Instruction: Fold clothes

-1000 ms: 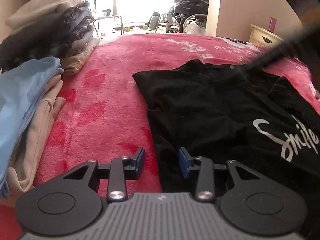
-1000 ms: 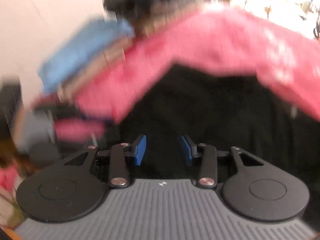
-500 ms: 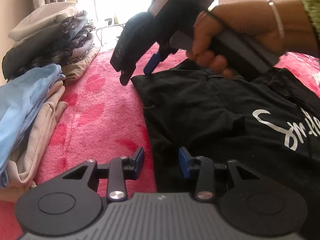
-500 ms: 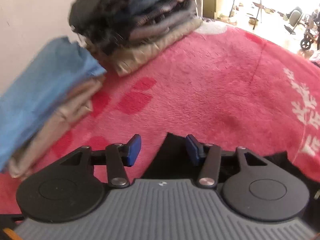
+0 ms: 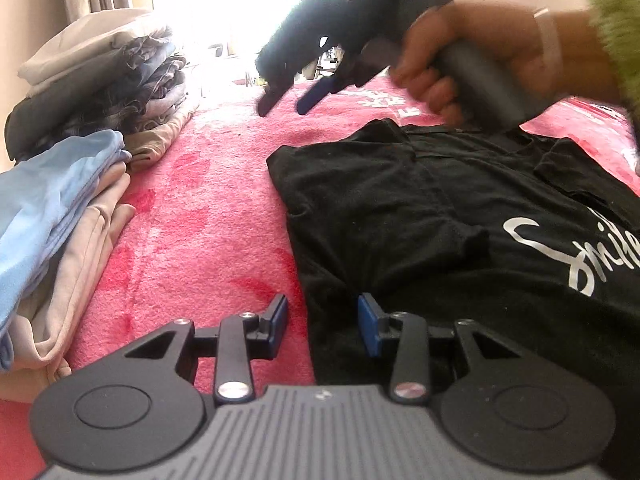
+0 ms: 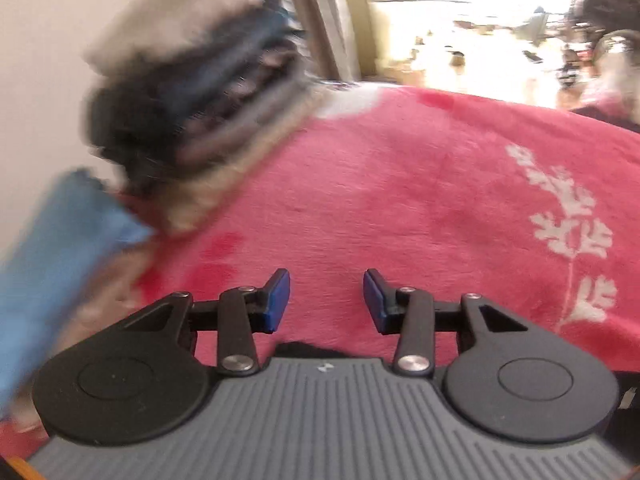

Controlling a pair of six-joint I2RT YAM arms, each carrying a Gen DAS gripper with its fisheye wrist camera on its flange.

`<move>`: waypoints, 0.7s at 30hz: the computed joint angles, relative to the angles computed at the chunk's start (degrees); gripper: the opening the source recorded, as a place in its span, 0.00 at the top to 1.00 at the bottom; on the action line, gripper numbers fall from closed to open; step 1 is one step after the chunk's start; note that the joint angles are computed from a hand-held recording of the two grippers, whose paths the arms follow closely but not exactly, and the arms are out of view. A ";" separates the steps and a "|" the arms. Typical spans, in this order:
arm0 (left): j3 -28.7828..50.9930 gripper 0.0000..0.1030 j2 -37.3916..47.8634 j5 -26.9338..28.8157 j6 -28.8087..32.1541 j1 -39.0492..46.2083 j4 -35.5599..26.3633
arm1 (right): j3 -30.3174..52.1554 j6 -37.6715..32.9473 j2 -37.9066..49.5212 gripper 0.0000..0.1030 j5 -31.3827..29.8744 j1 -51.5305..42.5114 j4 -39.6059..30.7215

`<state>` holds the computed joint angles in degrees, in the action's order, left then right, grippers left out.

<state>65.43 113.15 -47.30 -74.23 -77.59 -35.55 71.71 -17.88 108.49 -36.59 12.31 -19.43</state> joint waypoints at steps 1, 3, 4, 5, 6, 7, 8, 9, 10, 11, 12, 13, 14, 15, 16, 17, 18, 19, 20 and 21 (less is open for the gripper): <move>0.02 0.62 0.08 -0.12 0.05 -0.08 -0.05 | 0.99 -4.44 -0.88 0.62 -2.93 -0.73 -5.65; 0.22 0.62 0.33 -0.39 0.12 -0.24 -0.29 | 2.59 -13.77 -1.63 0.63 -5.96 -1.41 -16.36; 0.32 0.62 0.45 -0.52 0.15 -0.32 -0.41 | 2.15 -17.13 -1.92 0.63 -5.63 -1.16 -19.10; 0.43 0.62 0.58 -0.65 0.18 -0.41 -0.54 | 1.27 -18.94 -1.93 0.64 -4.02 -0.46 -19.54; 0.65 0.62 0.79 -0.83 0.13 -0.50 -0.81 | -0.02 -18.13 -1.49 0.64 -1.39 0.38 -16.82; 0.91 0.62 1.03 -1.02 0.06 -0.60 -1.14 | -1.39 -16.44 -0.77 0.67 1.61 1.23 -13.04; 1.10 0.62 1.20 -1.16 0.00 -0.67 -1.41 | -2.60 -14.90 0.10 0.73 4.65 2.09 -9.46; 1.21 0.62 1.25 -1.25 0.02 -0.71 -1.60 | -2.88 -12.41 1.49 0.73 4.45 1.90 -6.06; 1.23 0.62 1.21 -1.28 0.12 -0.72 -1.66 | -3.33 -7.80 2.11 0.74 4.42 1.53 -1.82; 1.19 0.62 1.14 -1.26 0.27 -0.70 -1.65 | -3.91 -2.53 2.38 0.75 5.47 1.35 2.68; 1.03 0.62 1.01 -1.21 0.40 -0.66 -1.51 | -3.85 1.91 2.86 0.75 7.08 1.23 6.06; 0.73 0.61 0.79 -1.08 0.54 -0.57 -1.20 | -2.87 5.35 3.66 0.74 8.29 0.83 7.64; 0.38 0.61 0.51 -0.92 0.56 -0.47 -0.82 | -1.36 7.90 4.44 0.72 8.32 0.08 7.57; 0.01 0.61 0.23 -0.75 0.53 -0.38 -0.43 | 0.26 9.41 4.78 0.72 6.80 -1.05 6.17; -0.32 0.61 0.02 -0.69 0.59 -0.35 -0.04 | 1.81 9.46 4.66 0.72 4.31 -2.31 3.56; -0.64 0.61 -0.15 -0.69 0.71 -0.34 0.34 | 2.93 7.96 4.00 0.72 1.82 -3.32 0.21; -0.95 0.61 -0.32 -0.69 0.83 -0.33 0.72 | 3.86 4.84 3.00 0.72 -0.47 -4.15 -4.15; -1.26 0.61 -0.49 -0.69 0.95 -0.32 1.10 | 4.56 0.89 1.85 0.71 -2.50 -4.81 -9.18; -1.54 0.61 -0.63 -0.69 1.13 -0.31 1.42 | 5.79 -3.06 1.52 0.69 -4.34 -5.44 -14.65; -1.71 0.61 -0.73 -0.65 1.26 -0.30 1.58 | 7.09 -6.41 1.90 0.69 -5.56 -5.81 -19.81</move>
